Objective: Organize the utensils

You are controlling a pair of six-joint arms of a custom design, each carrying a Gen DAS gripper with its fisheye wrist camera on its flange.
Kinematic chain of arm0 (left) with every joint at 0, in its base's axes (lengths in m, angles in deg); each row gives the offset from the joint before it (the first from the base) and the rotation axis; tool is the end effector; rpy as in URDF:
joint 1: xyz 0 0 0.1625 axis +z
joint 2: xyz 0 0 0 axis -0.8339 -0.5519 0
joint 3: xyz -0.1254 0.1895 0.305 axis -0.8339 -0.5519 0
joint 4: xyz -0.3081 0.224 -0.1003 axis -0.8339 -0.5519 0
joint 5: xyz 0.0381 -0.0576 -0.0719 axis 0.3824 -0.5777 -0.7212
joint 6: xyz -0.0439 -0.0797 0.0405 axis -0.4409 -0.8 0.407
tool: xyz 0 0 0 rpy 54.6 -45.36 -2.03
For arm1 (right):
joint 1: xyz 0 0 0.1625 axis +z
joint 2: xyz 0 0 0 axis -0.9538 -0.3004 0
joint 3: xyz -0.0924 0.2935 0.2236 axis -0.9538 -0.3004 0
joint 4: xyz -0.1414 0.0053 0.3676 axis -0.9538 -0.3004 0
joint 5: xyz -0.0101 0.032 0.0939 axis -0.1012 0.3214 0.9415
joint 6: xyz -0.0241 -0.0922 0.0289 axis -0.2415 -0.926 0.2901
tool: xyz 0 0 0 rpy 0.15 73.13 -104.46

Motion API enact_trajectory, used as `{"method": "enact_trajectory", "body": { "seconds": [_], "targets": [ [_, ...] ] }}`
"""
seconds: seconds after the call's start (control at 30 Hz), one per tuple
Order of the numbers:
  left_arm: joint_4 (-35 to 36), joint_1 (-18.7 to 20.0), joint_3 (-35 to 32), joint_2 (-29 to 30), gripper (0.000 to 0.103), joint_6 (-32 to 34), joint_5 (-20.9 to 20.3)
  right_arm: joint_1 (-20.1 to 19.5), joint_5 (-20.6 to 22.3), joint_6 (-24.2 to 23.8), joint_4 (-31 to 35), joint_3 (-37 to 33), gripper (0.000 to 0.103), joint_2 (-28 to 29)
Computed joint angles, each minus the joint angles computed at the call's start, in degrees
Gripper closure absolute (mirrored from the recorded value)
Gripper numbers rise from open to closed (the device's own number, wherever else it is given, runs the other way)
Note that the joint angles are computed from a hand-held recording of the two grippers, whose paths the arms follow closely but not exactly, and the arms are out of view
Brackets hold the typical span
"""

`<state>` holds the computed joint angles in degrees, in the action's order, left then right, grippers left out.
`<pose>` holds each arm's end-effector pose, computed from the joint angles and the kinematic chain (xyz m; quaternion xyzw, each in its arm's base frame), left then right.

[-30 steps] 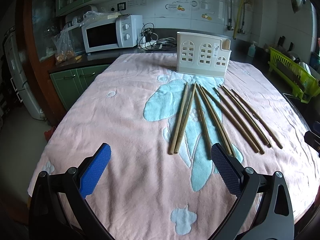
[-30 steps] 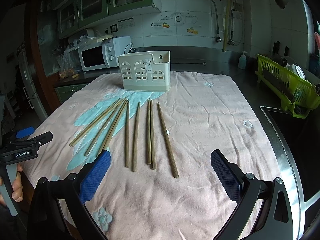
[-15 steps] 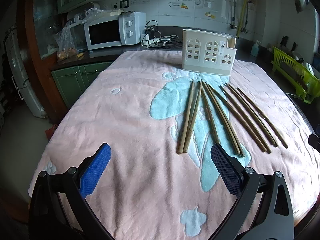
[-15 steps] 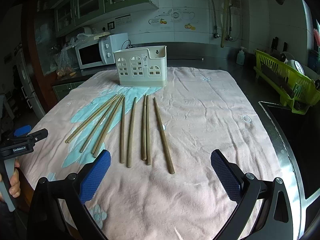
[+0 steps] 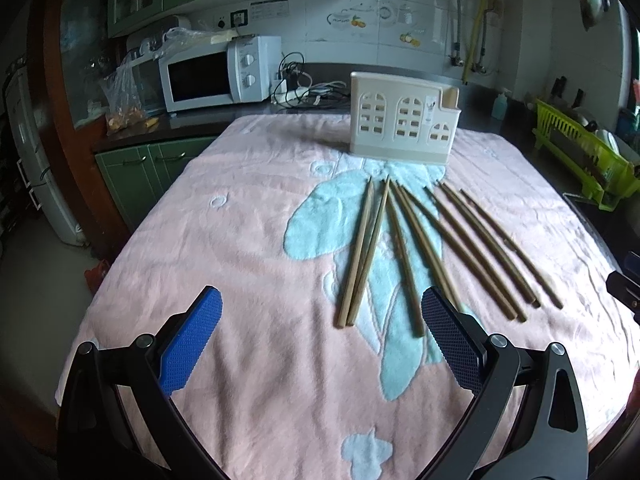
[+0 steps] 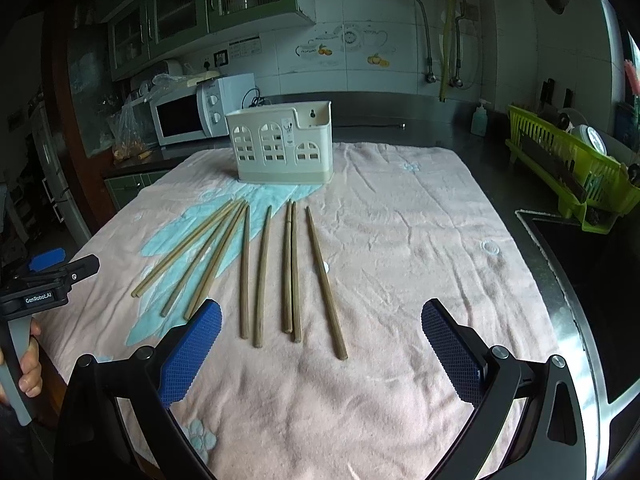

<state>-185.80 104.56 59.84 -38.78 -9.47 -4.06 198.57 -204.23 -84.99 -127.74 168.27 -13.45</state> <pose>-0.1125 -0.4387 0.3170 0.2363 0.8487 -0.3611 0.3059 0.3200 -0.3515 0.1252 0.1325 -0.8322 0.4288 0.3256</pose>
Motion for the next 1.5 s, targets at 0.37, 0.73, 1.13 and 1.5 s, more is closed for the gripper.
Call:
{"method": "enact_trajectory", "body": {
  "seconds": [0.37,0.73,1.13,1.5],
  "targets": [
    [-2.9,-2.4,-1.3,1.1,0.005,1.9,0.0,1.3,-1.6,-3.5,-3.0,-2.4,0.006,0.4],
    [-5.9,-3.5,-2.4,2.6,0.005,2.6,-0.8,1.5,-1.2,-3.9,-3.8,-2.7,0.006,0.7],
    [-7.4,-3.5,-2.3,3.0,0.005,3.0,-0.5,1.4,-1.0,-3.3,-3.5,-2.5,0.006,0.7],
    [-7.3,-3.2,-2.6,3.2,0.005,3.2,-0.2,1.1,-0.4,-2.9,-3.0,-2.4,0.006,1.0]
  ]
}}
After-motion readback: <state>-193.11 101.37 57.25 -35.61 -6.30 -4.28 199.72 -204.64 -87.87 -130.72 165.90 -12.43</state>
